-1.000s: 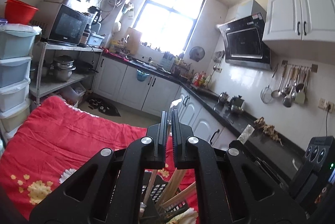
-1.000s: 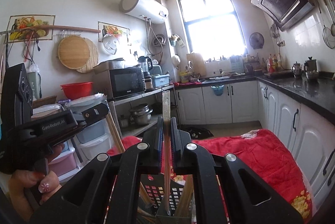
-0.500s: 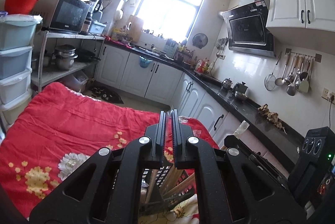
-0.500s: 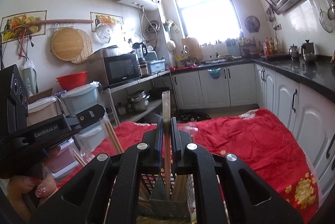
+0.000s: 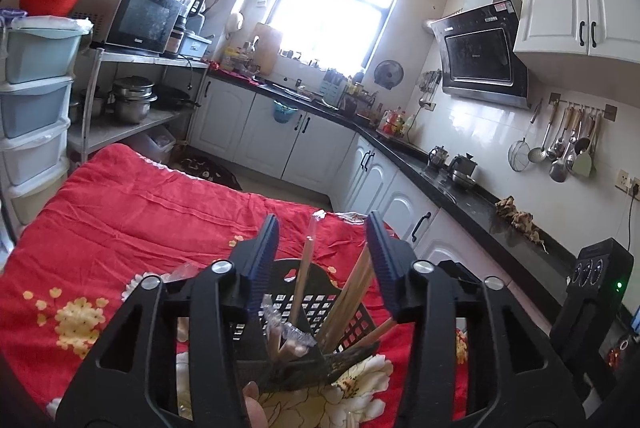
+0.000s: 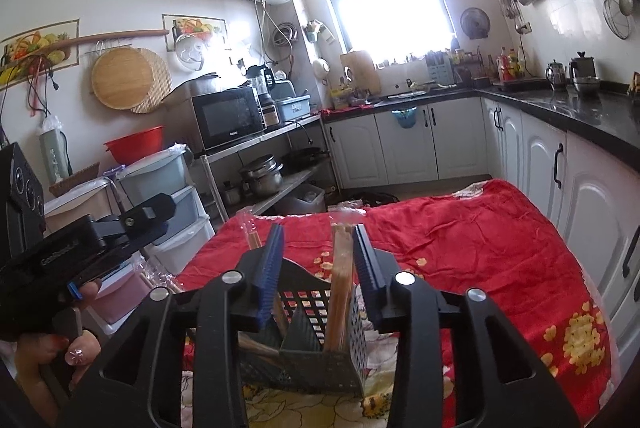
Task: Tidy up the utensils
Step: 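Withdraw both open tools from the caddy toward the loose chopsticks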
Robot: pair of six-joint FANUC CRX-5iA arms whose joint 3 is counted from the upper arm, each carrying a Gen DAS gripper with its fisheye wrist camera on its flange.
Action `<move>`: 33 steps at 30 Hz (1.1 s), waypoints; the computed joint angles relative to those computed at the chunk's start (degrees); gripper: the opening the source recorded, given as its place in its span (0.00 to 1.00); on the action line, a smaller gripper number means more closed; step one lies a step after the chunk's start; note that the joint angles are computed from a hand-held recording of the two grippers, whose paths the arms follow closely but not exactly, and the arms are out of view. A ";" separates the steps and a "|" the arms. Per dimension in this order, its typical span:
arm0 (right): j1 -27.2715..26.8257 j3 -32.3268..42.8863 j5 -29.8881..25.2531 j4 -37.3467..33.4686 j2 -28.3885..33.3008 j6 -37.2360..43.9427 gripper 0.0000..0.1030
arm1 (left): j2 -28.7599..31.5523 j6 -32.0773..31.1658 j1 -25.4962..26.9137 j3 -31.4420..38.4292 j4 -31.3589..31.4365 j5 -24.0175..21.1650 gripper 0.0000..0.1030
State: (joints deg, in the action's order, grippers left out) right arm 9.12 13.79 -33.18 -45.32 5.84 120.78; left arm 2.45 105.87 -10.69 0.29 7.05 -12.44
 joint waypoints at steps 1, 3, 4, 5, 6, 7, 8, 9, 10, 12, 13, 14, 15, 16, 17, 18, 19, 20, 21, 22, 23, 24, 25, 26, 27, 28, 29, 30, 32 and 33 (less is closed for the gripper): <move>-0.21 -0.06 -0.50 0.03 -0.14 -0.35 0.38 | -0.46 -0.79 0.07 -0.79 1.07 0.38 0.45; -0.33 -0.20 -1.01 0.54 -0.41 -0.91 0.42 | -1.01 -1.54 0.08 -1.71 2.31 0.81 0.52; -0.30 -0.42 -1.11 0.94 -0.64 -1.19 0.43 | -1.50 -3.91 0.10 -3.02 4.93 1.71 0.57; -0.19 -0.51 -1.13 1.47 -0.78 -1.65 0.44 | -1.91 -5.90 0.04 -4.12 7.14 2.45 0.62; -0.15 -0.68 -1.21 1.86 -0.97 -1.99 0.46 | -2.13 -6.34 -0.03 -4.54 7.77 2.69 0.64; -0.19 -0.92 -1.38 2.08 -1.23 -2.22 0.48 | -2.63 -7.09 -0.07 -5.39 8.84 3.09 0.69; -0.20 -1.11 -1.47 2.34 -1.44 -2.50 0.50 | -3.05 -7.88 -0.11 -6.14 9.94 3.52 0.74; -0.33 -1.18 -1.63 2.29 -1.50 -2.48 0.51 | -3.51 -9.72 -0.23 -7.28 12.10 4.32 0.76; -0.33 -1.36 -1.64 2.40 -1.70 -2.59 0.52 | -3.86 -10.69 -0.30 -8.00 13.26 4.80 0.83; -0.41 -1.84 -1.68 2.71 -2.16 -2.69 0.53 | -4.49 -8.37 -0.21 -8.14 11.17 4.60 0.90; -0.37 -1.96 -1.72 2.96 -2.28 -2.89 0.55 | -4.92 -6.45 -0.13 -8.22 9.41 4.42 0.90; -0.42 -2.25 -1.76 3.18 -2.51 -3.08 0.56 | -5.21 -6.05 -0.14 -8.59 9.12 4.42 0.90; -0.51 -2.43 -1.92 3.23 -2.68 -3.16 0.56 | -5.45 -6.10 -0.14 -8.92 9.26 4.38 0.90; -0.61 -2.58 -2.16 3.22 -2.82 -3.14 0.56 | -5.75 -5.08 -0.04 -9.05 8.38 4.02 0.90; -0.67 -2.75 -2.34 3.43 -2.98 -3.29 0.56 | -6.04 -3.99 0.06 -9.18 7.56 3.66 0.90; -0.71 -2.88 -2.43 3.66 -3.09 -3.52 0.56 | -6.14 -5.02 0.16 -9.64 8.80 3.89 0.90; -0.76 -3.05 -2.59 3.74 -3.25 -3.64 0.57 | -6.52 -6.69 0.18 -10.75 10.77 4.44 0.90; -0.91 -3.19 -2.97 3.59 -3.41 -3.54 0.57 | -6.83 -6.97 0.25 -11.29 11.06 4.54 0.90; -1.01 -3.37 -3.26 3.61 -3.59 -3.45 0.57 | -7.13 -4.30 0.47 -10.93 8.36 3.70 0.90; -1.01 -3.46 -3.41 3.75 -3.67 -3.46 0.57 | -7.32 -2.10 0.59 -10.53 6.17 2.98 0.90; -1.00 -3.69 -3.58 3.90 -3.86 -3.39 0.58 | -7.61 -1.18 0.72 -10.65 5.28 2.53 0.90; -1.04 -3.92 -3.83 3.91 -4.05 -3.23 0.58 | -7.90 -0.35 0.84 -10.80 4.62 2.01 0.90; -0.96 -4.11 -3.93 4.00 -4.20 -3.26 0.58 | -8.16 0.13 0.90 -11.13 4.34 1.92 0.90; -0.99 -4.34 -4.26 4.09 -4.38 -3.15 0.58 | -8.46 0.38 1.01 -11.59 4.41 1.89 0.90; -0.92 -4.43 -4.44 4.25 -4.44 -3.20 0.58 | -8.69 1.04 1.06 -11.77 3.89 1.66 0.90; -0.95 -4.56 -4.84 4.34 -4.54 -3.12 0.59 | -9.04 2.09 1.17 -11.95 2.79 1.20 0.90; -0.96 -4.72 -5.02 4.33 -4.64 -3.00 0.59 | -9.21 3.32 1.22 -11.79 1.43 0.52 0.90; -0.95 -4.88 -5.20 4.35 -4.77 -2.83 0.59 | -9.34 3.65 1.30 -11.81 1.02 0.14 0.90; -0.82 -5.33 -5.47 4.79 -5.02 -2.56 0.59 | -9.88 4.54 1.56 -12.38 0.08 -0.50 0.90; -0.74 -5.50 -5.78 5.04 -5.09 -2.52 0.59 | -10.13 5.06 1.67 -12.66 -0.35 -0.90 0.90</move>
State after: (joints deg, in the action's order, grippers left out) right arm 8.38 8.29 -38.96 -40.27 0.75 118.26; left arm -7.68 110.93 -9.02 -12.37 6.70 -13.33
